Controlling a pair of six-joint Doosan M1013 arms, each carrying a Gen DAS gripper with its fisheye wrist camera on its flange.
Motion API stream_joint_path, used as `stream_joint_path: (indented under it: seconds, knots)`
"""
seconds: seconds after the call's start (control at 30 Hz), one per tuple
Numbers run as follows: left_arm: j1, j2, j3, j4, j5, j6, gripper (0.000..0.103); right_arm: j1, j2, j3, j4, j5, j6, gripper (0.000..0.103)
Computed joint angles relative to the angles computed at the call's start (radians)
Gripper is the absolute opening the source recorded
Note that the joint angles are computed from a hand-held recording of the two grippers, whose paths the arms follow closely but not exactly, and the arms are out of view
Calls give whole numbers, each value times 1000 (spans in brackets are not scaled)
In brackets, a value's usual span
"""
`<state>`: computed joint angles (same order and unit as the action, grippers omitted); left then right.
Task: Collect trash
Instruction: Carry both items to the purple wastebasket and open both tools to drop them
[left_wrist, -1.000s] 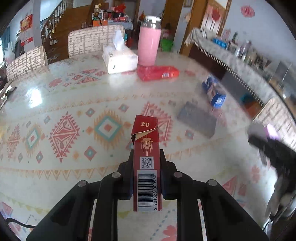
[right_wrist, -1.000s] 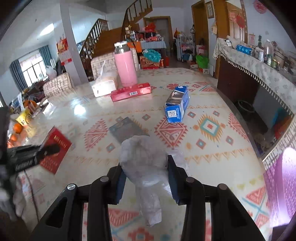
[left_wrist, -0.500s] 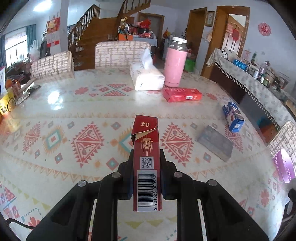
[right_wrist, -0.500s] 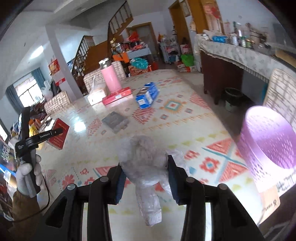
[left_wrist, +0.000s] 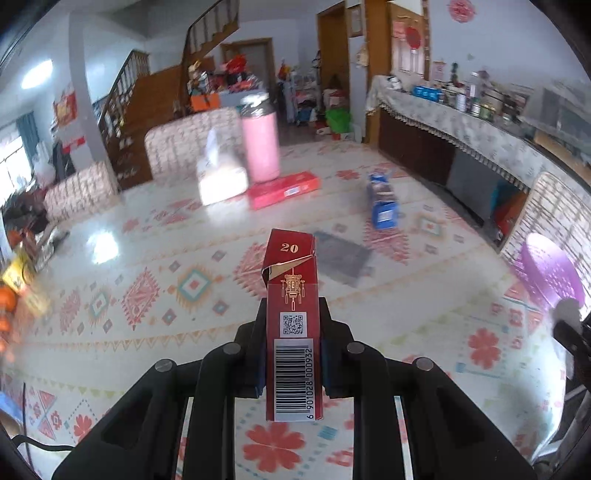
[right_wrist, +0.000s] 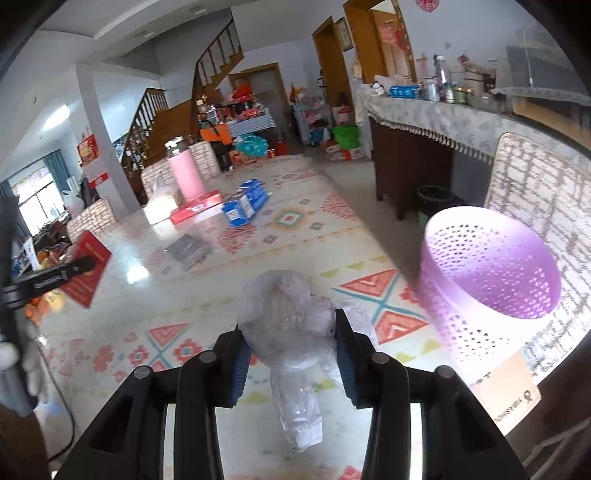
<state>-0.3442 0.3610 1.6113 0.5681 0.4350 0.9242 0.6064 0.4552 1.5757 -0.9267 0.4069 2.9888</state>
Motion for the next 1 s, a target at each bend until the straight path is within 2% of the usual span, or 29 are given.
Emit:
stream_joint_path:
  seconds: [0.23, 0.37, 0.5, 0.67, 0.83, 1.0]
  knots:
    - [-57, -4, -12, -16, -17, 44, 21, -4, -13, 10, -66, 92, 27, 45]
    - [-91, 15, -38, -47, -13, 104, 21, -11, -28, 25, -105, 151, 33, 45]
    - [-121, 40, -74, -113, -8, 198, 21, -29, -46, 43, -112, 176, 35, 45]
    - [-154, 76, -133, -266, 8, 374, 21, -55, -77, 76, -144, 199, 71, 45]
    - [-180, 132, -230, -544, 55, 657, 21, -97, -105, 112, -144, 193, 103, 45]
    - [-208, 201, -341, -657, 124, 764, 21, -134, -120, 135, -137, 165, 135, 45]
